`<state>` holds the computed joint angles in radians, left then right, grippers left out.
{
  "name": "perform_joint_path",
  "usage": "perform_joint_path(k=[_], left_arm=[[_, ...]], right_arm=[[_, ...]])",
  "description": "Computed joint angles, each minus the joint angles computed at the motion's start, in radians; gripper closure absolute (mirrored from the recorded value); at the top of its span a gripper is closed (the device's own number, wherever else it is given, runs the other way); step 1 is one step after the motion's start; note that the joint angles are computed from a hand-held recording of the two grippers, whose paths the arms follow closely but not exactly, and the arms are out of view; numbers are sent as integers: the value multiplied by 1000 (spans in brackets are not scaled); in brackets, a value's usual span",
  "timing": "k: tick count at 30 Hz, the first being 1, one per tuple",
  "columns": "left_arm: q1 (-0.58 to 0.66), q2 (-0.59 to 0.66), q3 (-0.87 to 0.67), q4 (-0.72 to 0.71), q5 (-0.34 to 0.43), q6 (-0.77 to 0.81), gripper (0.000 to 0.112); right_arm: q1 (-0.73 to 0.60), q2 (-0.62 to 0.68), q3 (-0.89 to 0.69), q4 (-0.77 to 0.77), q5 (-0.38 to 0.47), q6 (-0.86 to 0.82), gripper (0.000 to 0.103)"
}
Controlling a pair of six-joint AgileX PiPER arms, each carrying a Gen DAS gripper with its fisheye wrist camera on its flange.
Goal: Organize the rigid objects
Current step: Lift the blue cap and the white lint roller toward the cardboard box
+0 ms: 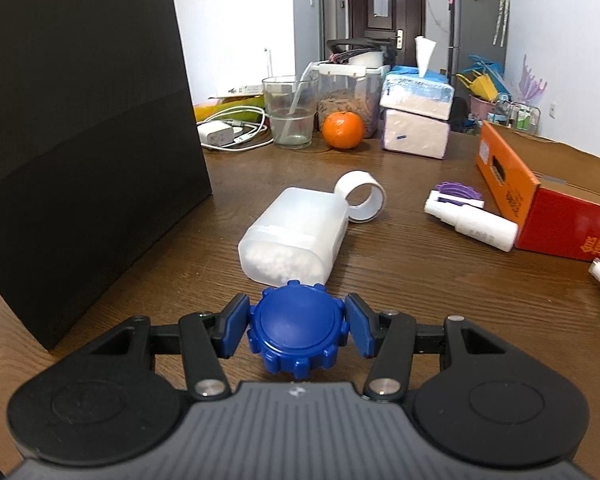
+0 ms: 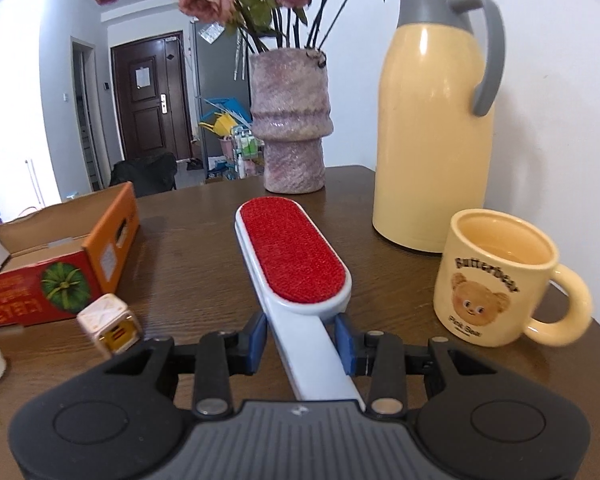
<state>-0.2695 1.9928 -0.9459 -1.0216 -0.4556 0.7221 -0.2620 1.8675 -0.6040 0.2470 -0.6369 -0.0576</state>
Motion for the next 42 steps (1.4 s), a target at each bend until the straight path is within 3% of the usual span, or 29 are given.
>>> perform_joint_path(k=[7,12,21,42], left_arm=[[-46,-76,97,81,-40,-85,58],[-95,-124,149,48,-66,-60,58],[-180,-210,249,54,-111,-105,58],[-379,-291,292,12,-164,-88,58]], right_arm=[[24,-142,159,-26,-36,22,67],[60,-233,253,-17,-53,16,67],[211,-380,374,71,-42,-37,67],[634,-514,412,445,-20,-270,67]])
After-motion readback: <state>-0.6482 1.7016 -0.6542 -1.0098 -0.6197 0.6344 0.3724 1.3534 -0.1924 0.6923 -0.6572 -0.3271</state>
